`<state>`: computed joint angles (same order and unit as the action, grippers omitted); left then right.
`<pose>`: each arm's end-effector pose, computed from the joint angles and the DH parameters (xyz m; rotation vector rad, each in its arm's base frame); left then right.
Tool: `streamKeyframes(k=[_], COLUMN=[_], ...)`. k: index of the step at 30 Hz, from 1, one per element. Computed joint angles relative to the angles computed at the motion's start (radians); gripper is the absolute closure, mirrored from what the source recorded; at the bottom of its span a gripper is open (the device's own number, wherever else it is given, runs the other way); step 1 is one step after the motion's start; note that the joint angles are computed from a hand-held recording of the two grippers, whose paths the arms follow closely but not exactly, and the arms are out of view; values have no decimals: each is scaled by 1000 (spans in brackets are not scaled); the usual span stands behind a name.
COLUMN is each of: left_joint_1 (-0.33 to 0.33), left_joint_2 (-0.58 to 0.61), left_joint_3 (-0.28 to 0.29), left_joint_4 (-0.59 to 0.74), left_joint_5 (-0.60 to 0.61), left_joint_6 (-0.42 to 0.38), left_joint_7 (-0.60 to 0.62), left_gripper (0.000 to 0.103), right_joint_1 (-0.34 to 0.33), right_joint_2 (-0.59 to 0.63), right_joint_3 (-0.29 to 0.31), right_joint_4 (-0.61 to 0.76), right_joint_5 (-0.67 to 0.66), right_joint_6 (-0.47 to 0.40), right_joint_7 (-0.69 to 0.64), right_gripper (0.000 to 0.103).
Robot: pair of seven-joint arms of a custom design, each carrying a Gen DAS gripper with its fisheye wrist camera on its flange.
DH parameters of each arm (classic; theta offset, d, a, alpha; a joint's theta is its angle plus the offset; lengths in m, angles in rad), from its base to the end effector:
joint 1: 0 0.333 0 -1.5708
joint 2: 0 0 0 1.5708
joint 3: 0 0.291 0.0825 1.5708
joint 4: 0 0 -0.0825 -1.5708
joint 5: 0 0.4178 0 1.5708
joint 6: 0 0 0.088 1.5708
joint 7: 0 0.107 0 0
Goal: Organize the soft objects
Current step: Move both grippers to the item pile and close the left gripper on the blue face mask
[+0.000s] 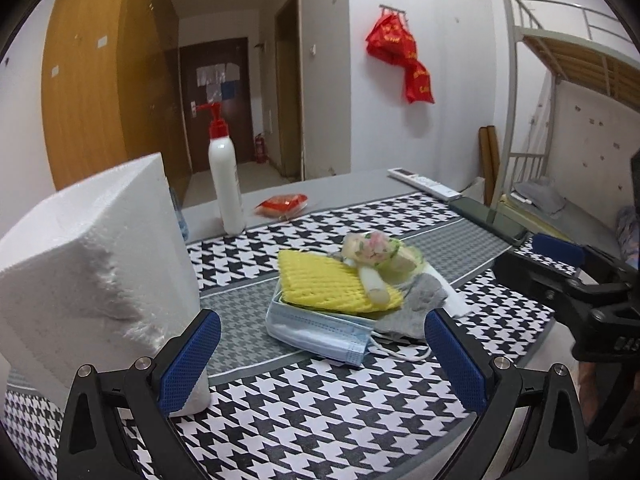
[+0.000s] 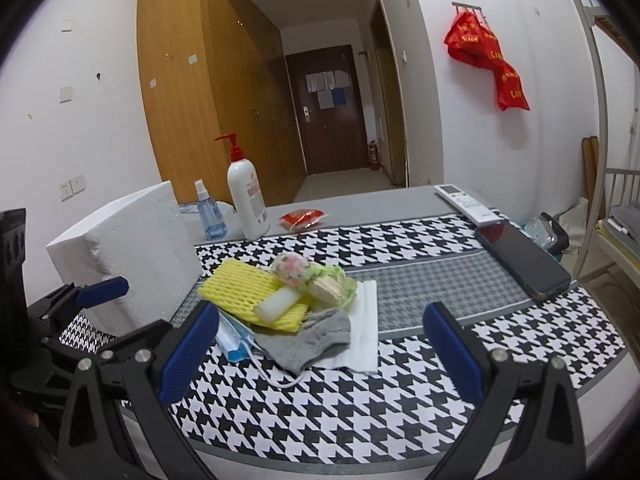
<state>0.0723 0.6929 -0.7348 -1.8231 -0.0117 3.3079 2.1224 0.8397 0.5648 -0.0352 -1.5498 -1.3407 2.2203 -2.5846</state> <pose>0.6046 -0.3733 0.3033 -0.8788 2.3278 -1.2699 0.5312 0.5122 0.3139 -1.1470 1.8761 -0.9804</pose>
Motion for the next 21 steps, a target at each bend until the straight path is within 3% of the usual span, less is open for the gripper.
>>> streamKeyframes(k=[10,17,21], left_joint_1=[-170,-334,-374], left_joint_2=[-4,5,13], left_joint_3=[164,336,379], left_joint_4=[97,179,206], left_joint_5=[-104,-189,-202], left_joint_6=[-94,-148,-168], left_joint_7=[2,-52,-67], left_gripper=[1,1,1], right_joint_1=[-30,-38,-51], right_joint_2=[12,2,3], right_joint_3=[2,-7,-5], right_joint_4=[-5,-28,-34], right_joint_5=[61,73,79], right_joint_6=[37,72,98], right_joint_7=[-33,-36,-43], right_gripper=[0,0,0])
